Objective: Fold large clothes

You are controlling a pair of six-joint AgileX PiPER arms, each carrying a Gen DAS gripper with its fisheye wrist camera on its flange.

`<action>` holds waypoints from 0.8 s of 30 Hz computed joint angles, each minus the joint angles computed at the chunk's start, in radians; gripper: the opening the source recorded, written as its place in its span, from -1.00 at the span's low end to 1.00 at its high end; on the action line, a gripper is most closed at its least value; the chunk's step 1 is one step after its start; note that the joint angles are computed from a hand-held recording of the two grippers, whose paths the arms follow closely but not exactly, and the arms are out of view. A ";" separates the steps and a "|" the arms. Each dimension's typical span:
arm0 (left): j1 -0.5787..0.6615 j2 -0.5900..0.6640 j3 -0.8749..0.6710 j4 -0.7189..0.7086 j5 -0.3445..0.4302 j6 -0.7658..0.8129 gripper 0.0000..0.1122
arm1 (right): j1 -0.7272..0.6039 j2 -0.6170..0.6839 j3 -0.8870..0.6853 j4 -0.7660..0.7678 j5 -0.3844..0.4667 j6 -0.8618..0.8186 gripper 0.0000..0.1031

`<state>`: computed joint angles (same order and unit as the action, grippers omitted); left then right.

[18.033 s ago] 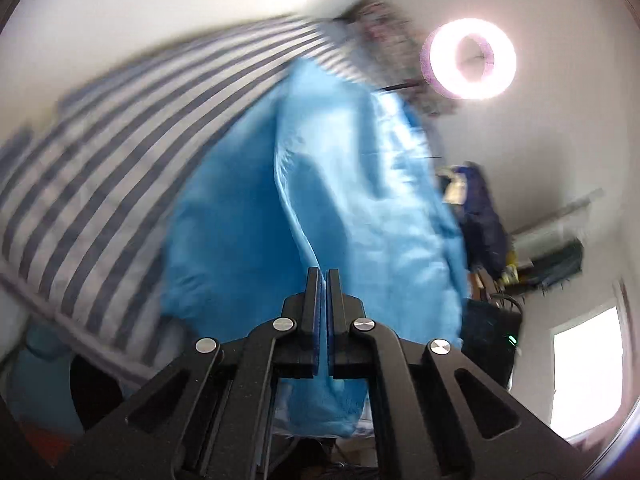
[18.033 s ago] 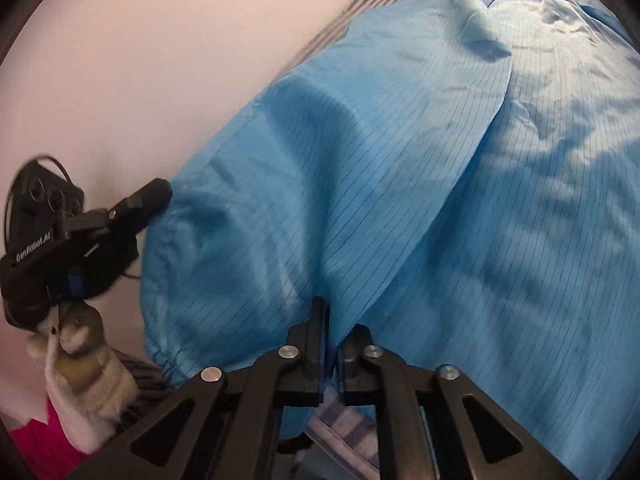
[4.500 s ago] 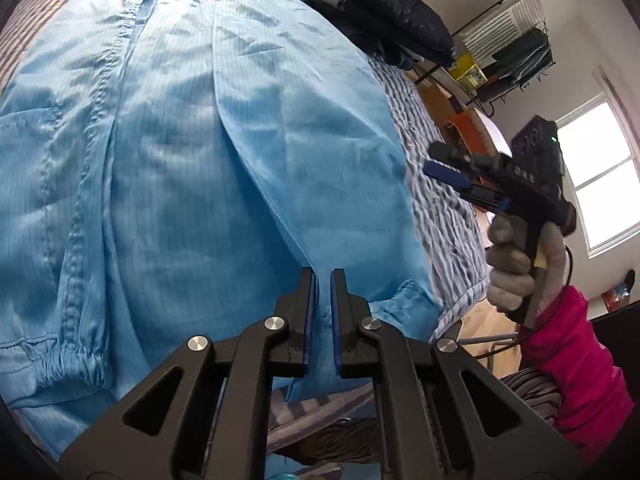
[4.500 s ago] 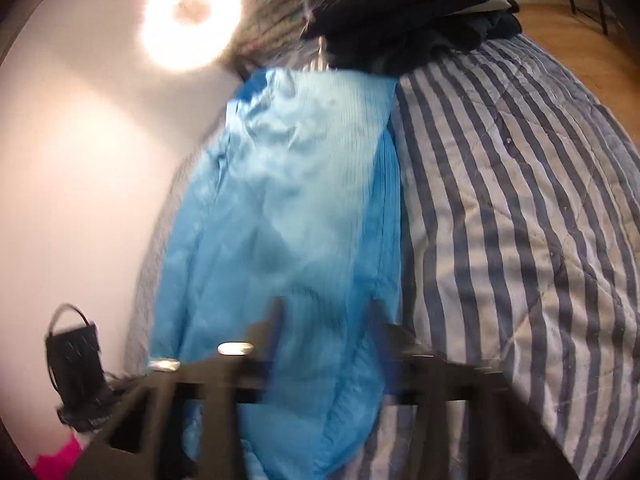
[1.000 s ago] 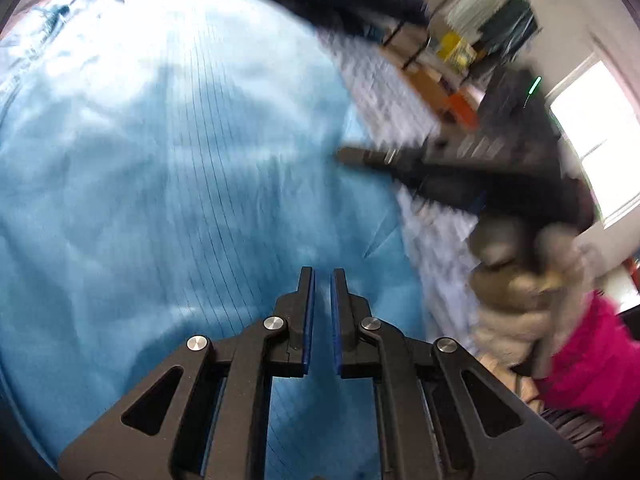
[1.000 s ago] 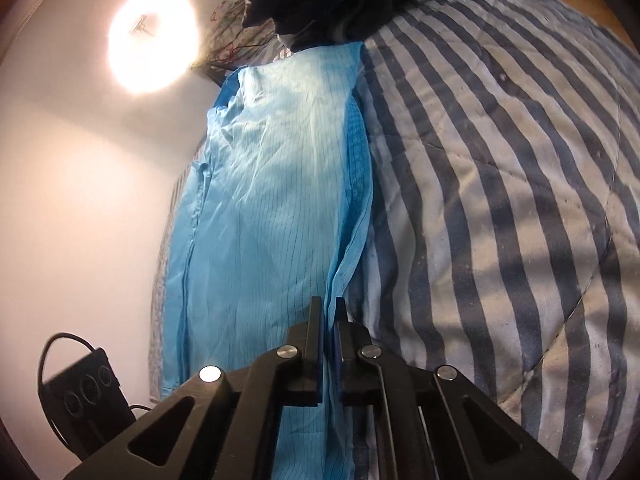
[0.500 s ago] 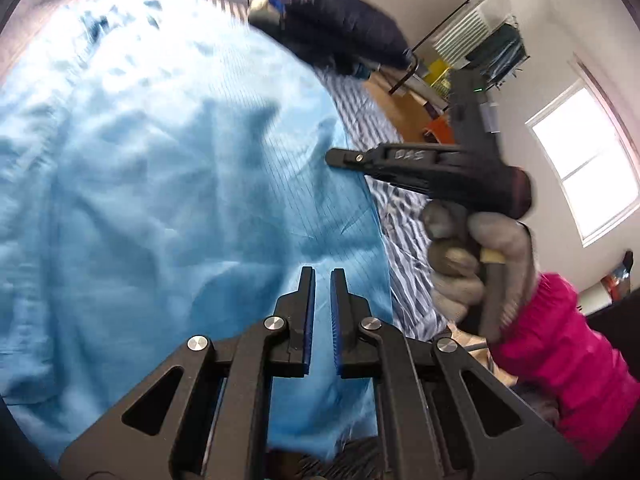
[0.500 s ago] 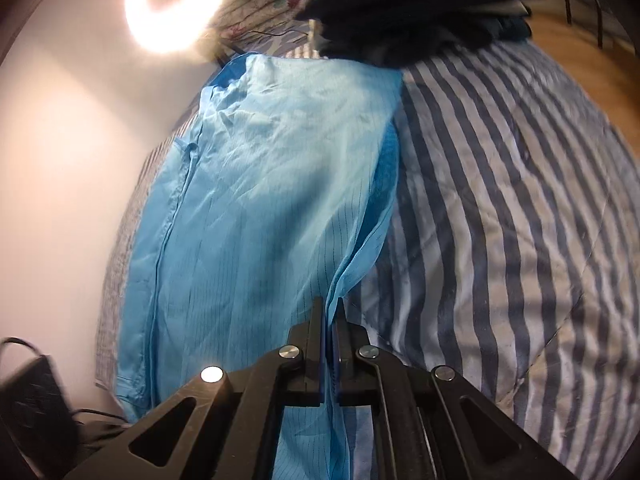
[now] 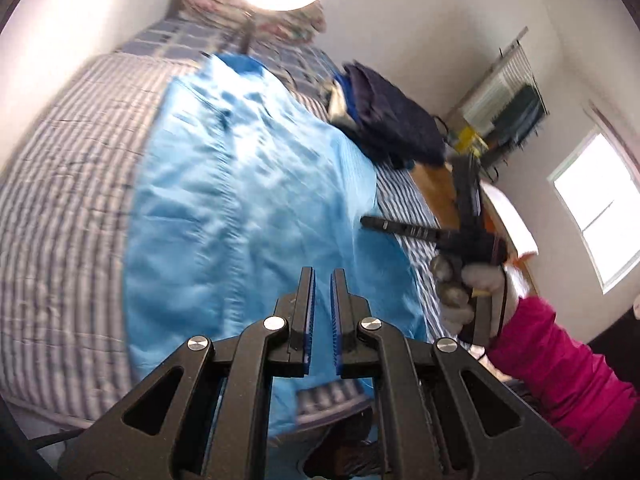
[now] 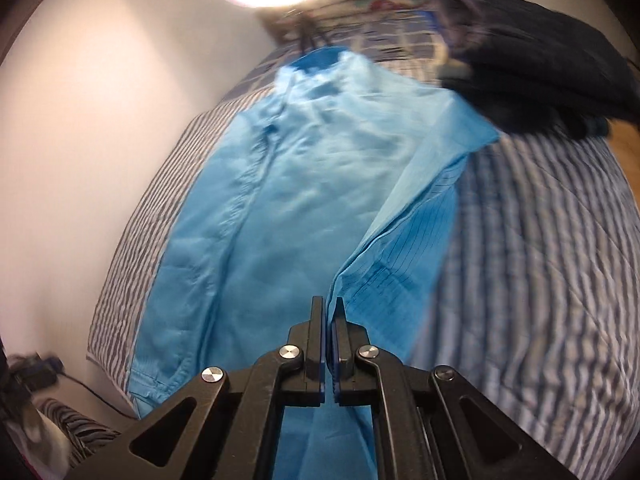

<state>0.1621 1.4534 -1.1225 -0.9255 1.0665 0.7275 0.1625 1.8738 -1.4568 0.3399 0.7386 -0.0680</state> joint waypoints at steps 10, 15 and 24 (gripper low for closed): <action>0.216 0.073 -0.024 -0.082 0.070 0.069 -0.91 | 0.266 0.283 -0.289 -0.270 0.150 0.170 -1.00; 0.230 0.075 -0.019 -0.079 0.058 0.076 -0.91 | 0.278 0.326 -0.307 -0.266 0.156 0.193 -0.99; 0.221 0.061 -0.015 -0.094 0.071 0.075 -0.91 | 0.150 0.096 -0.116 0.132 0.146 -0.145 -0.36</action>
